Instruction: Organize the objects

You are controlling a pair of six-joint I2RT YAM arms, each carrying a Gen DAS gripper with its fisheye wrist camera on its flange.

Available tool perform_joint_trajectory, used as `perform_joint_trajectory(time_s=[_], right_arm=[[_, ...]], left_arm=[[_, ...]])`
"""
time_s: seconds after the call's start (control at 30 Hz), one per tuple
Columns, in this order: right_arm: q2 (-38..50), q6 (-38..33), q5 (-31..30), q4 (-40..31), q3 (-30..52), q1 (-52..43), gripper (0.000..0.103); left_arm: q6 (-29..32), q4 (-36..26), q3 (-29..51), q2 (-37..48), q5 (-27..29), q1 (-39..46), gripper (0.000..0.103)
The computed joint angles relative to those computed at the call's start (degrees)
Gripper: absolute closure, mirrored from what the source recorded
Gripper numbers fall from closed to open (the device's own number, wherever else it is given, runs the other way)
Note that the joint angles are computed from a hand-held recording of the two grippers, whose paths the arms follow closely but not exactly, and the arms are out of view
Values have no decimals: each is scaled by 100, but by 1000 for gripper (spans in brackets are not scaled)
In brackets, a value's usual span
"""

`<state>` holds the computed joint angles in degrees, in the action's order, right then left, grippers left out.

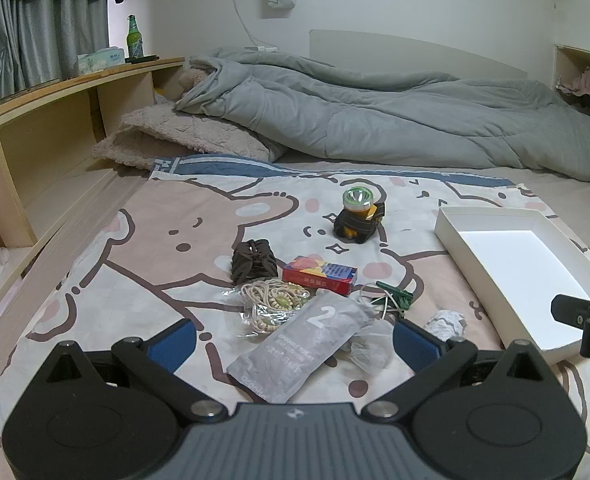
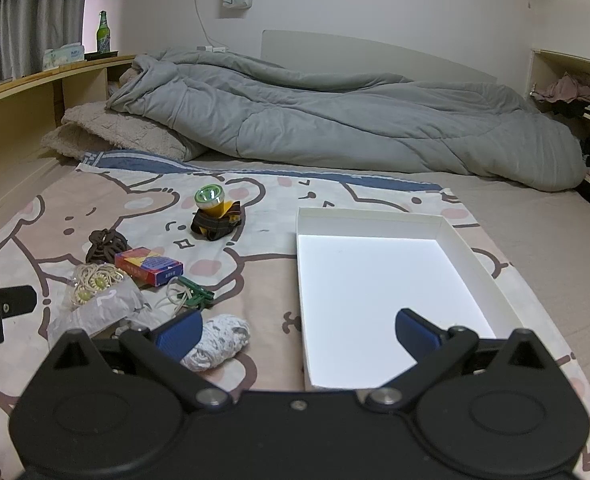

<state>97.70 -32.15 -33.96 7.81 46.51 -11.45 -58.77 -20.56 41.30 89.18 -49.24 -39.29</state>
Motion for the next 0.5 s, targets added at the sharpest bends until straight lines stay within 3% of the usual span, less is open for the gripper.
perform_joint_trajectory(time_s=[0.5], right_arm=[[21, -24, -21, -8, 13, -11, 0]], left_arm=[[8, 7, -5, -5, 1, -2, 0]])
